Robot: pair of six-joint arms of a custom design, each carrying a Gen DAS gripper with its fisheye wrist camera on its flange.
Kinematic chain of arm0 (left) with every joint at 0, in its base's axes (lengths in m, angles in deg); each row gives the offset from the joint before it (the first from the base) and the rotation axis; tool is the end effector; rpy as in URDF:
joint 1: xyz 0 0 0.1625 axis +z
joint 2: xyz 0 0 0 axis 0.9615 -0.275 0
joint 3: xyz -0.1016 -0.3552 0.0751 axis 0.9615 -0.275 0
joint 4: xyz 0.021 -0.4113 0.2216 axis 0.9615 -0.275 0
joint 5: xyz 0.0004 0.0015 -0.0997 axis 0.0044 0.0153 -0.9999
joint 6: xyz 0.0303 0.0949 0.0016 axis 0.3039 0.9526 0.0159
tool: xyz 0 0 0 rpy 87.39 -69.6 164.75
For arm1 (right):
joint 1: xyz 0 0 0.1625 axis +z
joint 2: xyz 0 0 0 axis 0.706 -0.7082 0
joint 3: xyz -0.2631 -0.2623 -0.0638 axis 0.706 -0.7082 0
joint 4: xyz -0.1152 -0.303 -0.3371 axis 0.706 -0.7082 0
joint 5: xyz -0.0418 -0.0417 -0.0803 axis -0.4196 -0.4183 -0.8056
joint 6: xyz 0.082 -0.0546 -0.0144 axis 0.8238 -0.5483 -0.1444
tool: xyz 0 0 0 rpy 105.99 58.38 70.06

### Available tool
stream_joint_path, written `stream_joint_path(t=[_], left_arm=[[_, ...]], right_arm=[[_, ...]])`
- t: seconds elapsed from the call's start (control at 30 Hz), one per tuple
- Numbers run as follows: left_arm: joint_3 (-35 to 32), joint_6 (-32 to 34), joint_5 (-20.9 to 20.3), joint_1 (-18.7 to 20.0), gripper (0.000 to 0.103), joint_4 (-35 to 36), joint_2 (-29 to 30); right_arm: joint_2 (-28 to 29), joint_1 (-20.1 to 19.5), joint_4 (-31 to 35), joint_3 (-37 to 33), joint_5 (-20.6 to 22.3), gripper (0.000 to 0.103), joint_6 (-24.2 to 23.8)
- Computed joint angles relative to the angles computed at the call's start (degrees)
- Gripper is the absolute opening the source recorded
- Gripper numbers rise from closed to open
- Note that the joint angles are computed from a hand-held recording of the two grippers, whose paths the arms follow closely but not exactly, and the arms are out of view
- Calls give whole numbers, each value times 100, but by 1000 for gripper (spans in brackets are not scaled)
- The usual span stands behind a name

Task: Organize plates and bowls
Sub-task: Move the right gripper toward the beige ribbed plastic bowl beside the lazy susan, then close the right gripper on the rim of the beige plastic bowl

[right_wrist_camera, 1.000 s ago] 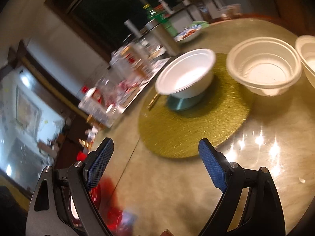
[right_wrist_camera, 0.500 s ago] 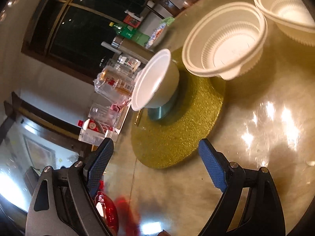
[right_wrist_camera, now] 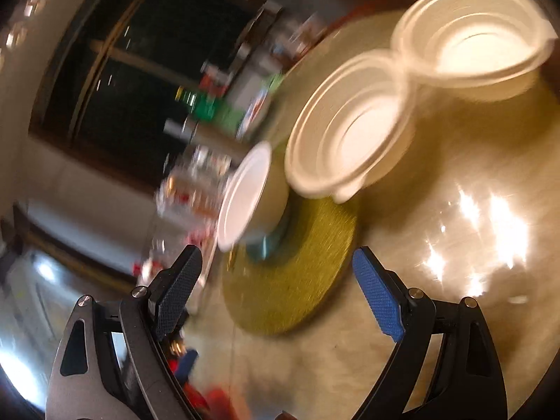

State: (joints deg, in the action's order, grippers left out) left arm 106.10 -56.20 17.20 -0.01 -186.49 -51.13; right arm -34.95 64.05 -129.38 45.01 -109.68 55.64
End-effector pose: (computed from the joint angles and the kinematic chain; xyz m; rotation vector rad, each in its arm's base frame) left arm -0.0377 -0.7335 0.2988 0.5160 2.6176 -0.9950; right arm 0.2978 -0.6269 -0.0038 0.7726 2.4526 -1.7995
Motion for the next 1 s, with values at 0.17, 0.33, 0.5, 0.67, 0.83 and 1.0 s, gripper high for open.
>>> stream_joint_path(t=[0.17,0.33,0.5,0.67,0.83,1.0], left_arm=[[8,73,-140,-158,103,630,-122],[-309,-96,-84,-370,103,1403,89],[-750,-283,-158,-508,103,1730,595],[-915,-283,-84,-661,103,1860,937],[-1017,-284,25,-736,102,1893,1213],[-1091,-353,95,-763,102,1804,1405]], right_arm=[[-237,79,-94,235,-592,89,354],[-683,-146,421,617,-261,89,929],[-995,-341,557,858,-11,84,950],[-1107,-465,396,970,-27,65,898],[-1112,-647,361,1012,334,58,926],[-1123,-670,440,993,336,59,837]])
